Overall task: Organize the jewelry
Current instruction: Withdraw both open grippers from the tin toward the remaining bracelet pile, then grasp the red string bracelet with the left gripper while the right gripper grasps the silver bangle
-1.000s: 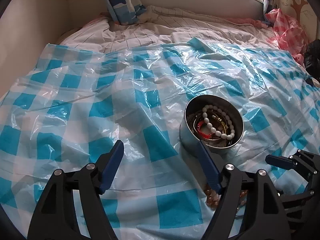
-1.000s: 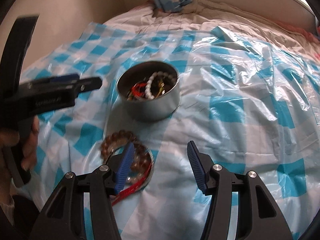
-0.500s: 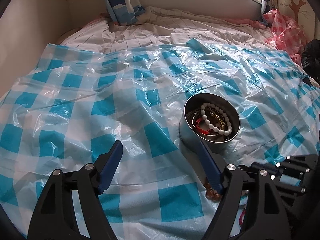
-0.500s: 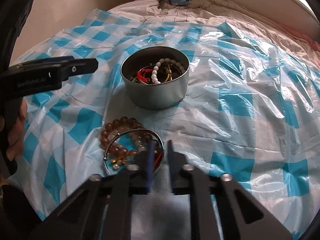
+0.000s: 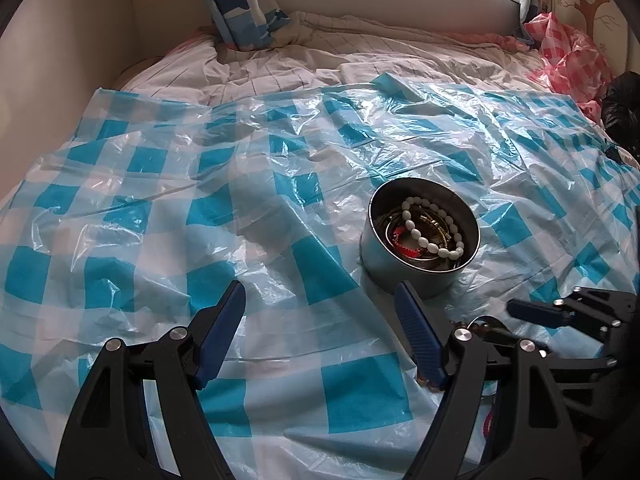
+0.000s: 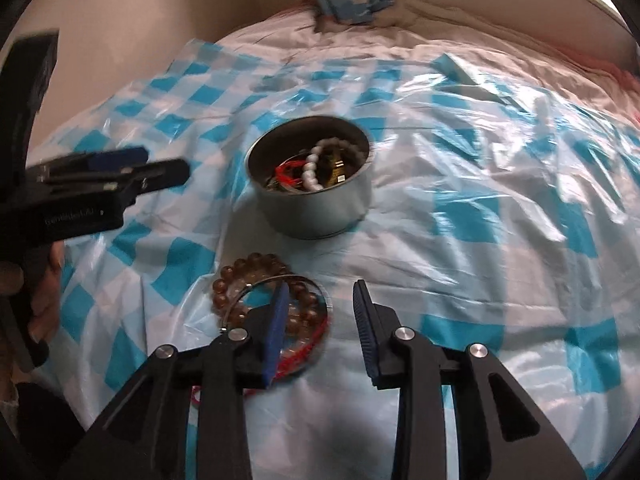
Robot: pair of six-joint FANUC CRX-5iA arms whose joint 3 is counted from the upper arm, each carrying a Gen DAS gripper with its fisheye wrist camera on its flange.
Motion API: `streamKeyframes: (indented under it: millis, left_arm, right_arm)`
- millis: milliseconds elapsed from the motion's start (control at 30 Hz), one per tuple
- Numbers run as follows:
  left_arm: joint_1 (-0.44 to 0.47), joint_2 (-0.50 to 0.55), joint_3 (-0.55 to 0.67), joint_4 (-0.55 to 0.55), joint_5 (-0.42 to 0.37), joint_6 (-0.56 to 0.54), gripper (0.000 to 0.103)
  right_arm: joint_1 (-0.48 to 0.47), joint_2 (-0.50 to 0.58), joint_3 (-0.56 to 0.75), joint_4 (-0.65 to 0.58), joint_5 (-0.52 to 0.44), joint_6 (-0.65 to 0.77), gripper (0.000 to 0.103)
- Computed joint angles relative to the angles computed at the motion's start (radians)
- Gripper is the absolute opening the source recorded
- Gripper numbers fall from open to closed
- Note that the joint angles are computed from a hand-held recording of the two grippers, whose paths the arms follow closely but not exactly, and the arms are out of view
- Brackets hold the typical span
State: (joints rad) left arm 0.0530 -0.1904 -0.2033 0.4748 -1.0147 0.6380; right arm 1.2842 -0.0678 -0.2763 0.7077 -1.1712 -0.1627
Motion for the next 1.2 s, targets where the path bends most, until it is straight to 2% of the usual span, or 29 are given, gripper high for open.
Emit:
streamKeyframes:
  millis: [67, 133, 233, 333, 400, 467, 533, 633, 700, 833, 967, 1000, 1033, 1067, 1100, 1133, 1167, 1200]
  left_arm:
    - [-0.001, -0.001, 0.001, -0.001, -0.001, -0.005, 0.073]
    - [-0.002, -0.003, 0.001, 0.0, -0.002, -0.008, 0.073]
    - [-0.002, -0.006, 0.001, -0.005, -0.008, -0.014, 0.073]
    - [0.015, -0.006, -0.008, 0.034, -0.049, -0.062, 0.073]
    - [0.037, -0.016, -0.032, 0.103, -0.105, -0.155, 0.073]
    - [0.058, -0.036, -0.061, 0.163, -0.193, -0.287, 0.073]
    - [0.067, -0.046, -0.074, 0.182, -0.274, -0.361, 0.073]
    - [0.064, -0.075, -0.1, 0.169, -0.341, -0.436, 0.073]
    - [0.051, -0.097, -0.122, 0.155, -0.34, -0.44, 0.073]
    - [0.027, -0.109, -0.148, 0.157, -0.358, -0.422, 0.074]
    - [-0.023, -0.122, -0.167, 0.105, -0.304, -0.369, 0.074]
    - [-0.037, -0.121, -0.163, 0.075, -0.292, -0.349, 0.072]
    - [-0.047, -0.112, -0.156, 0.051, -0.297, -0.33, 0.048]
    - [-0.058, -0.085, -0.129, 0.016, -0.331, -0.301, 0.008]
    - [-0.062, -0.07, -0.114, 0.0, -0.353, -0.287, 0.009]
    - [-0.054, -0.074, -0.117, 0.009, -0.361, -0.308, 0.008]
    - [-0.045, -0.069, -0.111, 0.018, -0.382, -0.317, 0.008]
    - [-0.032, -0.063, -0.106, 0.036, -0.407, -0.324, 0.008]
  right_arm:
    - [-0.014, 0.015, 0.019, -0.038, 0.006, 0.038, 0.031]
    - [-0.019, 0.016, 0.02, -0.052, 0.012, 0.049, 0.015]
    - [-0.003, -0.019, -0.015, -0.014, 0.004, -0.027, 0.004]
    - [0.03, -0.067, -0.059, 0.032, -0.034, -0.133, 0.001]
    - [0.051, -0.092, -0.078, 0.054, -0.076, -0.197, 0.001]
    - [0.06, -0.112, -0.093, 0.054, -0.096, -0.237, 0.001]
    - [0.066, -0.12, -0.099, 0.05, -0.11, -0.257, 0.001]
    - [0.064, -0.131, -0.108, 0.034, -0.088, -0.266, 0.001]
    - [0.053, -0.136, -0.12, 0.038, -0.045, -0.269, 0.001]
    - [0.045, -0.131, -0.122, 0.046, -0.029, -0.258, 0.001]
    - [0.042, -0.144, -0.139, 0.055, -0.021, -0.283, 0.001]
    - [0.041, -0.145, -0.14, 0.054, -0.02, -0.283, 0.001]
    - [0.039, -0.145, -0.141, 0.052, -0.016, -0.281, 0.001]
    - [0.037, -0.145, -0.141, 0.049, -0.011, -0.276, 0.001]
    - [0.033, -0.142, -0.138, 0.045, -0.004, -0.267, 0.007]
    - [0.031, -0.138, -0.135, 0.044, -0.002, -0.259, 0.035]
    - [0.03, -0.13, -0.129, 0.048, -0.007, -0.254, 0.052]
    - [0.032, -0.119, -0.122, 0.064, -0.019, -0.243, 0.062]
